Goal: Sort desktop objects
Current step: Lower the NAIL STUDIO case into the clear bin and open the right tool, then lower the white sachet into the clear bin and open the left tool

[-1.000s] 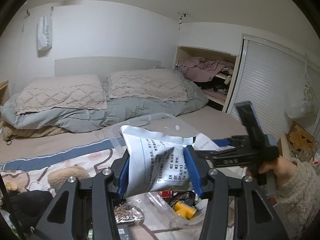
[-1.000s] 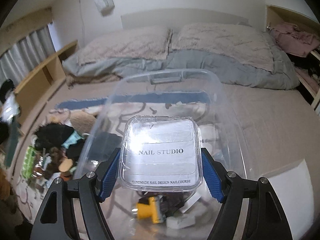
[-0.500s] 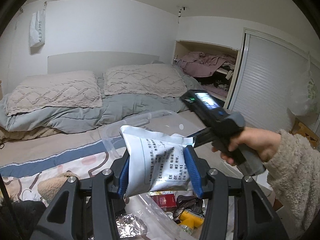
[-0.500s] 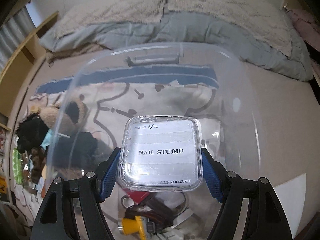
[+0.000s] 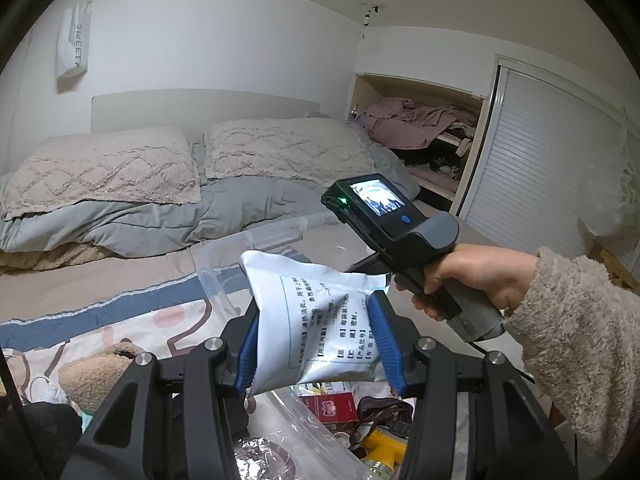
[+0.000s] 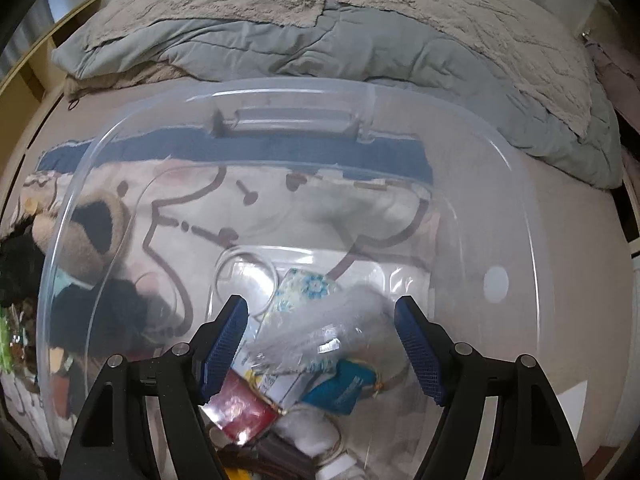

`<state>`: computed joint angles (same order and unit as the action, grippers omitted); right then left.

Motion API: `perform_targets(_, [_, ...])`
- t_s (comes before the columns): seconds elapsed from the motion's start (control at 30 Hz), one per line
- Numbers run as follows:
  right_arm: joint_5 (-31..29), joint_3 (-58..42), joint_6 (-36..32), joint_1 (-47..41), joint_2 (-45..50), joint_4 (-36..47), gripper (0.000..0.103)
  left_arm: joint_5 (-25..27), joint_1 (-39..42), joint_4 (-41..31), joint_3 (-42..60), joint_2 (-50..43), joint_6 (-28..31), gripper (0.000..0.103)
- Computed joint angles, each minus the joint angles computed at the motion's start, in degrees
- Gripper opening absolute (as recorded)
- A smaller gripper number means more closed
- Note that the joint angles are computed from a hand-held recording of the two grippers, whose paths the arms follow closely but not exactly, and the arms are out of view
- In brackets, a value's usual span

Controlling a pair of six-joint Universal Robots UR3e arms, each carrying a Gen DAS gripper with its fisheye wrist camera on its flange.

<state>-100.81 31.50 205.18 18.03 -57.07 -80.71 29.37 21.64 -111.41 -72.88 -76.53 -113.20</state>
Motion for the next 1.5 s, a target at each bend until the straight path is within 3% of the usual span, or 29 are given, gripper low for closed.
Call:
perform_targets(0.4, [-0.4, 9.4, -0.8, 0.6, -6.5, -7.2, 0.076, 0.4, -2.1, 3.6, -0.1, -1.7, -3.5, 0.051])
perform_targets(0.73, [-2.5, 30.5, 1.2, 6.2, -23.0, -19.3, 0.076, 2.4, -7.6, 12.0, -0.3, -4.3, -11.4, 0.051])
perform_targets(1.0, [-9.8, 45.1, 8.3, 15.5, -32.9, -28.1, 0.076, 9.4, -16.6, 21.9, 3.9, -11.7, -21.9, 0.051])
perform_targets(1.37, [-12.9, 51.7, 15.6, 22.8, -36.2, -34.7, 0.076, 20.2, -25.6, 22.6, 15.4, -23.8, -29.2, 0.052])
perform_targets(1.4, [-13.2, 52.0, 16.1, 23.3, -36.4, -35.0, 0.076, 21.2, -26.4, 22.5, 16.8, -25.1, -30.0, 0.061])
perform_targets(1.43, [-13.3, 52.3, 16.5, 23.7, -36.6, -35.2, 0.076, 21.4, -26.6, 22.3, 17.1, -25.4, -30.1, 0.079])
perform_targets(1.5, [-13.9, 53.0, 17.3, 24.7, -36.7, -36.4, 0.076, 22.1, -27.0, 24.4, 16.4, -25.4, -31.5, 0.099])
